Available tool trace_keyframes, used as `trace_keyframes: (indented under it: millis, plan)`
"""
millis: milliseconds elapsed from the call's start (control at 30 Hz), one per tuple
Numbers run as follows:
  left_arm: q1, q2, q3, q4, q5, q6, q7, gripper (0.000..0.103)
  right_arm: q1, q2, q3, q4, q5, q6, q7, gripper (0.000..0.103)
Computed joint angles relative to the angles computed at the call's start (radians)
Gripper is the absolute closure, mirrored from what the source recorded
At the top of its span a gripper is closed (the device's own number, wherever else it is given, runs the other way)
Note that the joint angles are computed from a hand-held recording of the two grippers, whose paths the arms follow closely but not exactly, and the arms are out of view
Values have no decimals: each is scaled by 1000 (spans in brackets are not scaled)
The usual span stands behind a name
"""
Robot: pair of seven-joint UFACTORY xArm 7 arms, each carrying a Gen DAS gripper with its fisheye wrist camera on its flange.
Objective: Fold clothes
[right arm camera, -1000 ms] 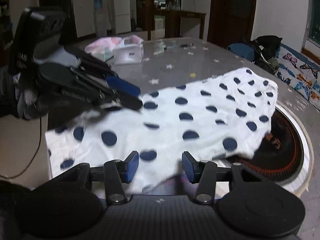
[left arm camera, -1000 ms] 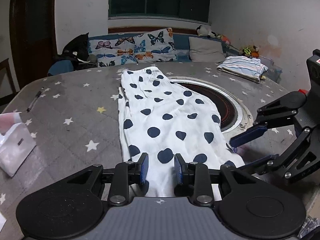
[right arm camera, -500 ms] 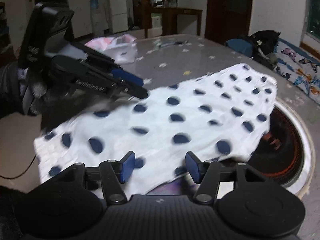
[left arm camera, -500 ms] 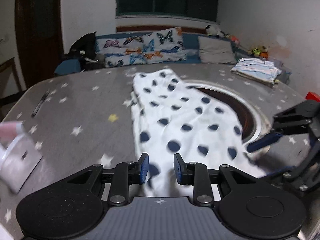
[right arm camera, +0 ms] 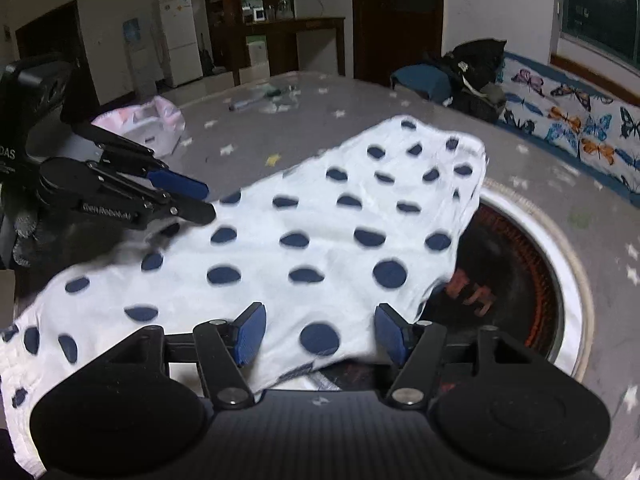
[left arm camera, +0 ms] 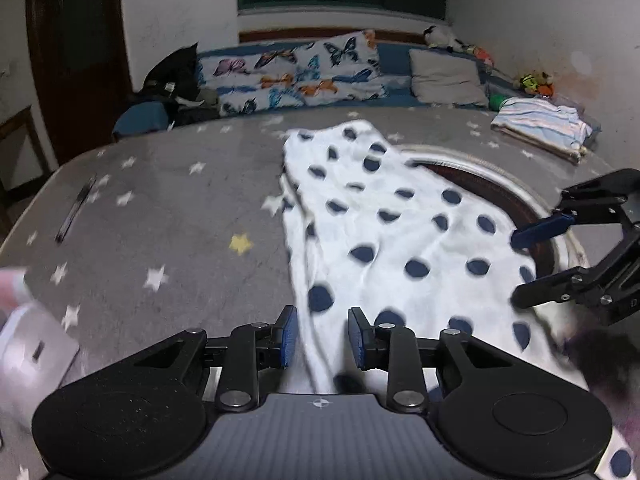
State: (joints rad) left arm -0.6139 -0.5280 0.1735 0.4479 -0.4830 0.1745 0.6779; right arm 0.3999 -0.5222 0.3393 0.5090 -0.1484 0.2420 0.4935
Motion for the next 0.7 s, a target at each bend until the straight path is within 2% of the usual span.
trace_keyframes:
  millis: [67, 200, 233, 300, 367, 500, 567, 633, 700]
  plan:
    - [-50, 27, 22, 24, -22, -22, 24, 72, -22, 25, 0, 17, -14, -13, -3, 32]
    - [-120, 126, 47, 90, -60, -62, 72, 72, -46, 97, -23, 42, -15, -40, -10, 32]
    - [-114, 157, 39, 109, -63, -66, 76, 71, -41, 104, -37, 40, -7, -38, -17, 32]
    - [-57, 220, -4, 147, -47, -60, 53, 71, -27, 103, -64, 35, 12, -35, -37, 32]
    - [-33, 251, -17, 181, -78, -45, 59, 72, -23, 98, -80, 36, 24, -30, -54, 32]
    - [-72, 288, 9, 253, -242, -19, 162, 73, 1, 134, -134, 68, 59, -66, -135, 32]
    - [-75, 322, 1, 287, -295, -23, 204, 73, 29, 178, -176, 91, 101, -96, -191, 32]
    - [-43, 367, -27, 321, -291, -19, 194, 73, 74, 226, -231, 114, 164, -120, -268, 32]
    - [4, 413, -61, 348, -251, -27, 148, 73, 31, 257, -206, 137, 163, -100, -271, 32]
